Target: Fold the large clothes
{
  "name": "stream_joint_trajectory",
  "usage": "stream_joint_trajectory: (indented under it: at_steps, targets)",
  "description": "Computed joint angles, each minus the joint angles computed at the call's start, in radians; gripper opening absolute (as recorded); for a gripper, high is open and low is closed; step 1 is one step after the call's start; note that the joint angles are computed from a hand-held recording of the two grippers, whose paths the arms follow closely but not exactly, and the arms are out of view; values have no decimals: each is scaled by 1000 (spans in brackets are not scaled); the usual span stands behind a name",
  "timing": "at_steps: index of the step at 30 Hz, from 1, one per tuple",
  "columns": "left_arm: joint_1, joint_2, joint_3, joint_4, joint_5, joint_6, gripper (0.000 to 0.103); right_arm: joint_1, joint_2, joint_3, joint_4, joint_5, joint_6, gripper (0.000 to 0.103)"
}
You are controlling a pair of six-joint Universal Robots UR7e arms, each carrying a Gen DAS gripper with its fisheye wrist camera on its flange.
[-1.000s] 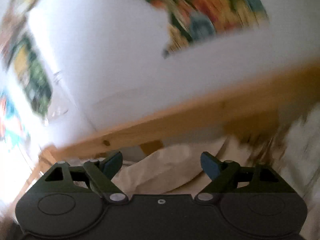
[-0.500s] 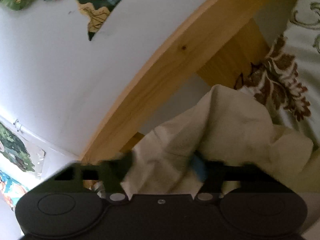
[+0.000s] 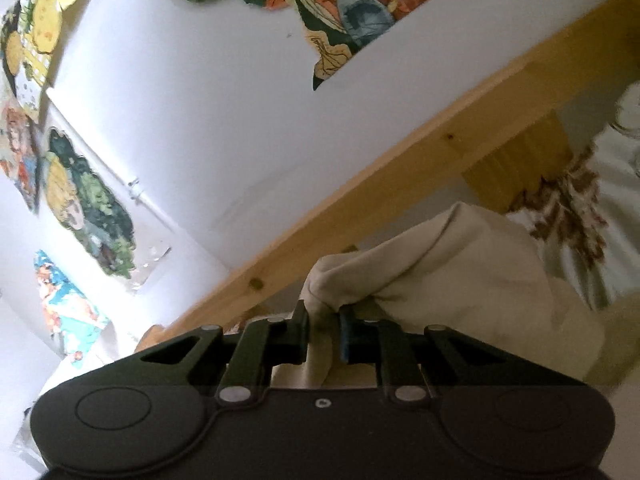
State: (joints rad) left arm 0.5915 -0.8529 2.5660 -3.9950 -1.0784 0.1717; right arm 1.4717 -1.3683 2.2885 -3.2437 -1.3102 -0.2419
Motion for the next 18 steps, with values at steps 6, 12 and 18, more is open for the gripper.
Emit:
stream_joint_trajectory:
  at_steps: [6,12,18]
  targets:
    - [30,50,-144,208,94,9,57,-42,-139,89,80,100,-59,14]
    - [-29,180,-167,130,360,74,50,-116,-291,184,175,177,-147,13]
    - [-117,60,13,320,347,26,74,-311,-410,328,241,297,-283,13]
